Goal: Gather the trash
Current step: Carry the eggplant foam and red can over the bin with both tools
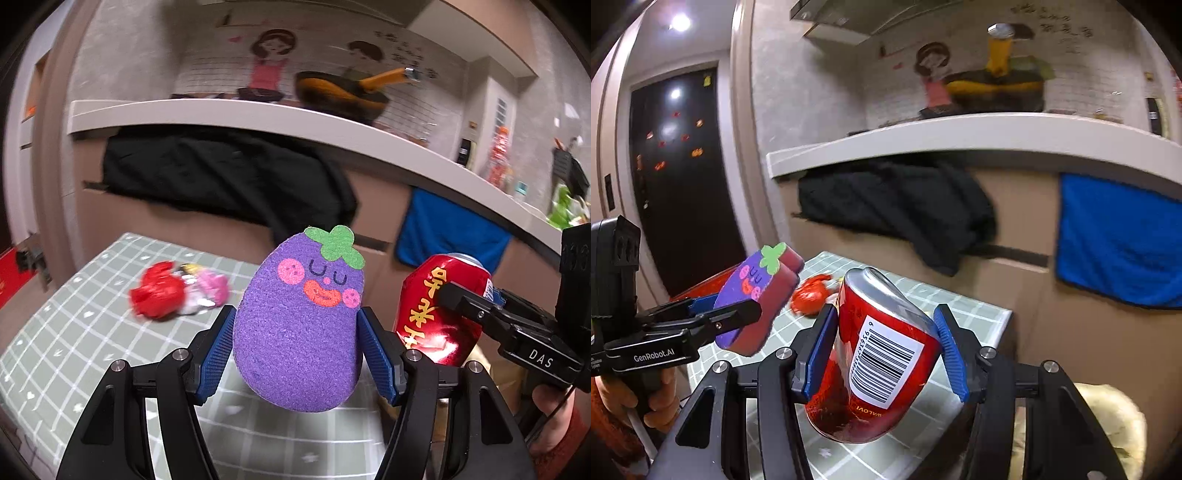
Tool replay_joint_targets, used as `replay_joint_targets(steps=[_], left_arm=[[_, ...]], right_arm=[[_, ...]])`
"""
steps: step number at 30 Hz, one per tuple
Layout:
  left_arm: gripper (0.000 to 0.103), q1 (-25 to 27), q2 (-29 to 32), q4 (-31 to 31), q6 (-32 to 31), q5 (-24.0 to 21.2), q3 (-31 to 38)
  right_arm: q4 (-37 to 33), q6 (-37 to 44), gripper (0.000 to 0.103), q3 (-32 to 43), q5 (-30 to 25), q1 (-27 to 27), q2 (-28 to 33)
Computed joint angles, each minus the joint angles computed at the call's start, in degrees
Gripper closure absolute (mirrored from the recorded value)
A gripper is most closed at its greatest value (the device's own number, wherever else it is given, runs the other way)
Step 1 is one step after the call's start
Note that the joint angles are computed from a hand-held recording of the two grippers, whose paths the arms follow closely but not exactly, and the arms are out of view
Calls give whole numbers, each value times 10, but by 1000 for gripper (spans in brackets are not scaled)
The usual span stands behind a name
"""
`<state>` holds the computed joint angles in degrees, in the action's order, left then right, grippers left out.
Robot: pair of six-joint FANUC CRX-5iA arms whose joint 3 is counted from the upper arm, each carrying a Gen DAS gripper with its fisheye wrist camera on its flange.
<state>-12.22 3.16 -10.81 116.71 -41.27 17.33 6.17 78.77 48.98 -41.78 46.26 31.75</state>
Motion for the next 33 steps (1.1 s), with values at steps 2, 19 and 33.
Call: replay_joint_targets(steps=[2, 19, 33], left_arm=[[37, -12, 17, 11, -9, 10, 17], [37, -111, 190, 101, -114, 45, 216], [37, -136, 284, 80, -93, -41, 327]], right_arm=[[32, -26, 53, -59, 36, -4, -34], [459, -413, 53, -375, 144, -81, -206], [398, -393, 53, -416, 135, -118, -218]])
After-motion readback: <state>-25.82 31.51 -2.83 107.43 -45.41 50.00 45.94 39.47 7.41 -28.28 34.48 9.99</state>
